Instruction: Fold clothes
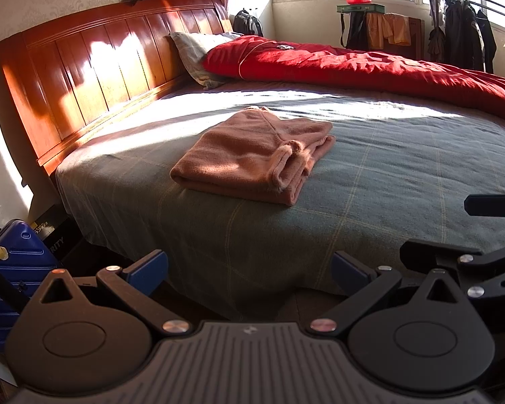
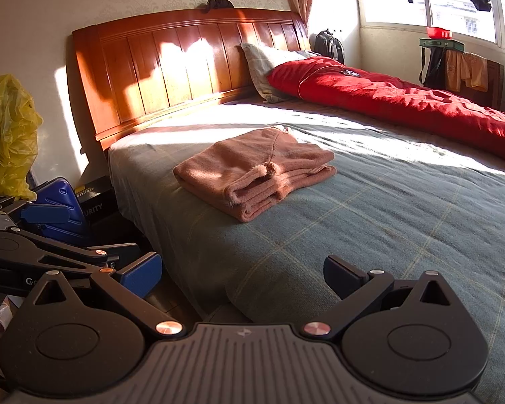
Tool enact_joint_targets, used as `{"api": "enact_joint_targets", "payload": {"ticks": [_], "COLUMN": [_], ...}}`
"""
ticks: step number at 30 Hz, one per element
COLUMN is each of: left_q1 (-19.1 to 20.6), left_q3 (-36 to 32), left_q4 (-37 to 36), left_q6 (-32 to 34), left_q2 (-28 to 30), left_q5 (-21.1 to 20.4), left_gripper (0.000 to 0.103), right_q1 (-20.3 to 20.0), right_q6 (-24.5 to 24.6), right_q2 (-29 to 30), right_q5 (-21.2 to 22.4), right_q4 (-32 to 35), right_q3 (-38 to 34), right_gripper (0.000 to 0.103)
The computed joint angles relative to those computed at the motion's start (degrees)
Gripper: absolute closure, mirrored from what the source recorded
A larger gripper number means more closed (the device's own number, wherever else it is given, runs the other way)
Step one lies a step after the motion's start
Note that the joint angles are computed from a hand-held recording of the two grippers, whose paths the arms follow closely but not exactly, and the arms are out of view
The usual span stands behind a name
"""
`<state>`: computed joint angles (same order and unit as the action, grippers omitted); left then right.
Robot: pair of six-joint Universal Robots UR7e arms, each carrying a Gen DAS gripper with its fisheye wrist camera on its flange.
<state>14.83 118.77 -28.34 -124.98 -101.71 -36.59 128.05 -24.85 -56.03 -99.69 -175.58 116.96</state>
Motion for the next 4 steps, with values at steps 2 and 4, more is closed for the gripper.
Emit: {"api": "enact_joint_targets", "payload": {"ticks": [2, 4], "left_q1": [-0.01, -0.07], "left_q3": [0.09, 0.12], "left_q4": [-0.02, -0.11], "left_q6": [0.05, 0.14], "left_q2": [0.06, 0.01], "left_q5": [0.02, -0.05], "left_gripper": [0.001, 0.001], "right_q1": [0.00, -0.01], "right_q6": [0.00, 0.02], "right_q2": [0.02, 0.06], "right_q5": [-0.02, -0.03], "right_q4": [0.01, -0.03], "right_q3": [-0.02, -0.04], "right_gripper": [0.000, 0.000]}}
